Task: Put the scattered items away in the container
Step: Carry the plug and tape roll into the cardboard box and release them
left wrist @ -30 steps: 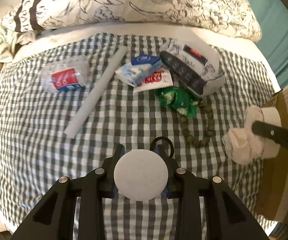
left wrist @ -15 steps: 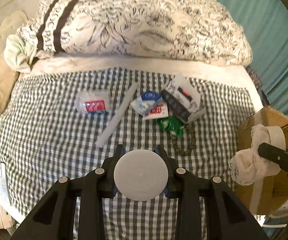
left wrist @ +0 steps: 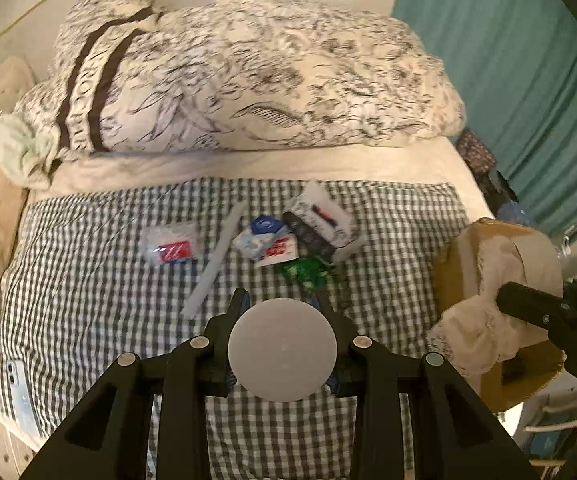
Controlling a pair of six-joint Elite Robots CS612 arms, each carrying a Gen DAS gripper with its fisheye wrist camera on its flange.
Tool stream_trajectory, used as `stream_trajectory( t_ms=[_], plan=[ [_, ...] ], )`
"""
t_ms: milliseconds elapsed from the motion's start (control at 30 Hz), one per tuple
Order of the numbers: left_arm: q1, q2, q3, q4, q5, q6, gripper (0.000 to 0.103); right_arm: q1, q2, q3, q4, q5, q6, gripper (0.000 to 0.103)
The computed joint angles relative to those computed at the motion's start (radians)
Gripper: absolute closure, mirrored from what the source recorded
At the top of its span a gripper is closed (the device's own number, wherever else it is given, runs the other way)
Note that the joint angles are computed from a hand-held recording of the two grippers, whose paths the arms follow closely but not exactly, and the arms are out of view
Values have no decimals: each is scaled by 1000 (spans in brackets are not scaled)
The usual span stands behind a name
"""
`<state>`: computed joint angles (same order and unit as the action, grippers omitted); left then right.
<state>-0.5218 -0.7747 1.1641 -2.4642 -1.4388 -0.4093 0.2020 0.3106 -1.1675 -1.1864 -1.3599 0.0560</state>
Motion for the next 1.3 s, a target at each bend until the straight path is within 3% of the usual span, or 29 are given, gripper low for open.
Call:
stream_trajectory(
  t_ms=[333, 700, 967, 1300],
  plan=[
    [-33, 91, -193, 38, -71, 127, 70, -18, -5, -49, -23, -89, 41, 87],
    [-102, 215, -414, 130, -195, 279, 70, -98, 56, -203, 90, -195, 186, 87],
    [-149, 296, -542, 246, -244, 340, 70, -157, 104, -293, 198, -217, 278, 87],
    [-182, 350, -612, 350, -206, 372, 70, -200, 149, -342, 273, -195, 312, 87]
  ],
)
